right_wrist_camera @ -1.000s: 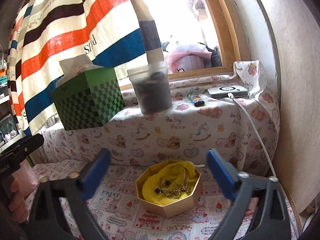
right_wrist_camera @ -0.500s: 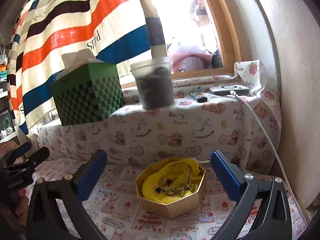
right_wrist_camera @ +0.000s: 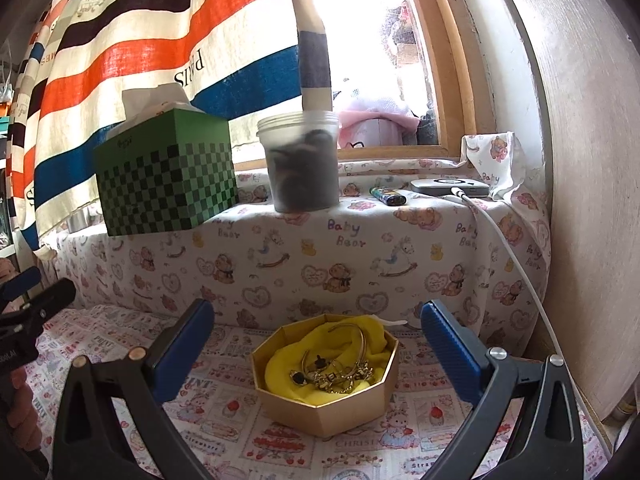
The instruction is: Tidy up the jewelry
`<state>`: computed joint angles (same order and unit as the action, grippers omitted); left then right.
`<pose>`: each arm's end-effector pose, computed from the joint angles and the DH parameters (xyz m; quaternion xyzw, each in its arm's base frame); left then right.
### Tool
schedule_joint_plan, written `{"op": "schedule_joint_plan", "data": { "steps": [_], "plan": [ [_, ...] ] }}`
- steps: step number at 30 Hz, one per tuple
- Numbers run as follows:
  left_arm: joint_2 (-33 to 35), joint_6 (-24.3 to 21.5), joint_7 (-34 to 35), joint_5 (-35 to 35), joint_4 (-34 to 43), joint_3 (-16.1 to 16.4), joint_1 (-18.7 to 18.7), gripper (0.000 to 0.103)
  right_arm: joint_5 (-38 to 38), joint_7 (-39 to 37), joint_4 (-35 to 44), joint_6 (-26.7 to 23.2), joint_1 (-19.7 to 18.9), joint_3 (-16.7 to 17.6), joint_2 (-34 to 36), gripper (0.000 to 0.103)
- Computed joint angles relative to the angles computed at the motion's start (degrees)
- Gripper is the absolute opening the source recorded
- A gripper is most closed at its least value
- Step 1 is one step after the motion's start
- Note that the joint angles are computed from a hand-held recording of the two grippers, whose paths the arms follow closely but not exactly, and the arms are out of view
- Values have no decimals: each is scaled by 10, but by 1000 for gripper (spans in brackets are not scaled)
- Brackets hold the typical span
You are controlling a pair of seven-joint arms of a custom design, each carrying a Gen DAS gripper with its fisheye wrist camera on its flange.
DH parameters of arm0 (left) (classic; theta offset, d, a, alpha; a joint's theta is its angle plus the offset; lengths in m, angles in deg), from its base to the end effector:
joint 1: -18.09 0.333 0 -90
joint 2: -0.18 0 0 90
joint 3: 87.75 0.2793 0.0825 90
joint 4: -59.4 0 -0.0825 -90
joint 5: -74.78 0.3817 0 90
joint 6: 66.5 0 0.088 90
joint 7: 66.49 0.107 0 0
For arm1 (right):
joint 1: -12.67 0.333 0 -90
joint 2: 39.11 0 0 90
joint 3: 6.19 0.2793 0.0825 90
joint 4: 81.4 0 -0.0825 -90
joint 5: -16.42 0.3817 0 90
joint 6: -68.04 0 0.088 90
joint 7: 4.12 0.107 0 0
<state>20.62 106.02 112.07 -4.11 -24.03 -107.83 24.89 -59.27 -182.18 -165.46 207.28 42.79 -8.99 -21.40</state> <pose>0.6839 -0.0466 0.5435 -0.4365 0.6499 -0.5109 0.3550 0.6117 0.3179 0.5481 -0.4697 0.6563 -0.4529 0.3787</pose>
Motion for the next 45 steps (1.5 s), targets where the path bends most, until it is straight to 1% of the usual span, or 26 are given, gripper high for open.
{"op": "schedule_joint_plan", "data": {
  "steps": [2, 4, 7, 8, 11, 14, 16, 18, 19, 23, 26, 30, 32, 34, 35, 37, 39, 41, 45],
  "plan": [
    [6, 0, -21, 22, 1, 6, -6, 102, -3, -1, 1, -7, 3, 0, 1, 103],
    [12, 12, -37, 39, 2, 5, -8, 102, -7, 6, -1, -19, 6, -1, -1, 103],
    [19, 33, -36, 51, 2, -10, -3, 102, 10, -8, 8, -31, 3, 3, 4, 103],
    [20, 33, -47, 65, 1, -10, -3, 102, 21, -20, 15, -38, 3, 4, 10, 103],
    [23, 24, -103, 120, -2, -5, -4, 102, 26, -29, 19, -37, 6, 0, 13, 103],
    [29, 23, -184, 192, -2, 15, -17, 102, 31, -42, 27, -47, 11, -2, 18, 103],
    [31, 18, -200, 213, -3, 8, -11, 102, 32, -46, 29, -47, 13, -4, 20, 103],
    [32, 25, -218, 237, -6, 4, -8, 102, 34, -44, 30, -50, 15, -5, 21, 103],
    [33, 30, -224, 247, -8, 0, -6, 102, 35, -42, 30, -52, 15, -6, 21, 103],
    [36, 39, -220, 255, -11, -42, 28, 103, 37, -43, 32, -58, 18, -7, 22, 103],
    [39, 34, -234, 271, -10, -57, 43, 103, 34, -50, 36, -63, 21, -8, 25, 103],
    [42, 46, -204, 256, -13, -96, 72, 103, 33, -53, 37, -64, 22, -9, 25, 103],
    [41, 45, -211, 262, -14, -94, 71, 103, 34, -53, 37, -63, 22, -9, 25, 103],
    [40, 43, -231, 277, -15, -83, 64, 103, 33, -54, 37, -63, 22, -9, 25, 103],
    [40, 44, -232, 279, -16, -85, 65, 103, 34, -54, 37, -63, 22, -9, 25, 103],
    [39, 61, -219, 270, -21, -103, 77, 103, 33, -53, 36, -64, 22, -9, 25, 103],
    [39, 72, -225, 280, -24, -105, 77, 103, 34, -53, 37, -64, 22, -9, 26, 103],
    [42, 71, -229, 288, -24, -114, 85, 103, 35, -53, 37, -63, 22, -9, 25, 103],
    [44, 69, -259, 317, -24, -109, 83, 103, 33, -54, 36, -62, 22, -9, 25, 103]
  ]
}}
